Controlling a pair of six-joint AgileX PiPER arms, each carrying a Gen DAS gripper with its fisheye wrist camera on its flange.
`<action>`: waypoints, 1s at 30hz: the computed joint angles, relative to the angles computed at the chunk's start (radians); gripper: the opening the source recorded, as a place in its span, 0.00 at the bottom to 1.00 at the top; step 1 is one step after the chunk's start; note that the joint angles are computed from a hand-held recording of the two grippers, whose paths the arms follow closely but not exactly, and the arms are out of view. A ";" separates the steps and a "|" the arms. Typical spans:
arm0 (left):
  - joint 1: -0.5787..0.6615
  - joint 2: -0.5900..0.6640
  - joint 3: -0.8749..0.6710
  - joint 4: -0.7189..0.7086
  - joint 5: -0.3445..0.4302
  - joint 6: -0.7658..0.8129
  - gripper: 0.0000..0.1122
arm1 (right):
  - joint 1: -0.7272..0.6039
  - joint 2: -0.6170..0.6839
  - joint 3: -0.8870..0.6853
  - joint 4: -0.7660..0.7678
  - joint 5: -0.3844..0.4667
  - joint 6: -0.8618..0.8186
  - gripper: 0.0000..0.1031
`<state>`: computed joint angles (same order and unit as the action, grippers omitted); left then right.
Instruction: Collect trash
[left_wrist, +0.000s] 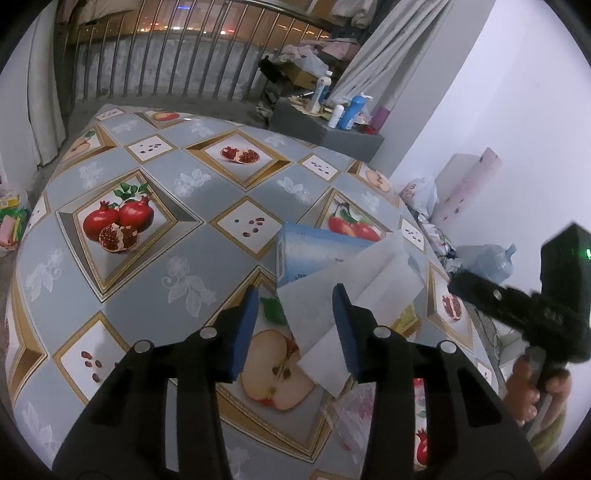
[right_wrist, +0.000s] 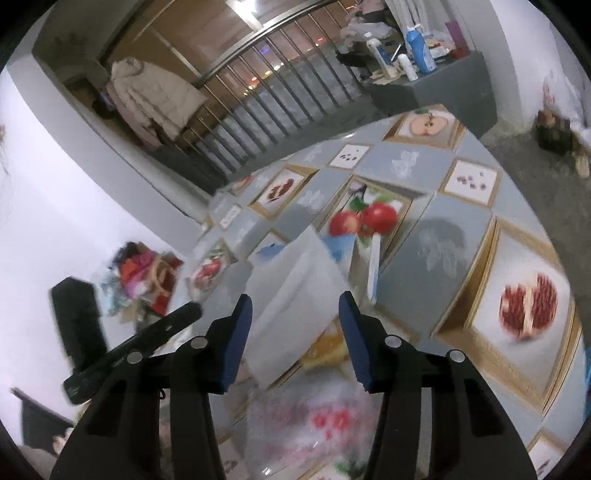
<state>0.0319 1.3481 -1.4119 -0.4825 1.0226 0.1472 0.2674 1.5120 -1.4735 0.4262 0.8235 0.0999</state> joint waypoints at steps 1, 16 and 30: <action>-0.001 0.000 0.000 0.001 0.000 0.000 0.34 | 0.005 0.022 -0.029 -0.014 0.007 -0.006 0.47; 0.062 -0.010 0.055 -0.065 0.010 0.074 0.33 | -0.005 0.327 -0.409 -0.056 0.158 -0.119 0.47; 0.135 -0.068 0.087 -0.120 0.035 0.113 0.33 | 0.010 0.177 -0.309 0.013 0.148 -0.181 0.03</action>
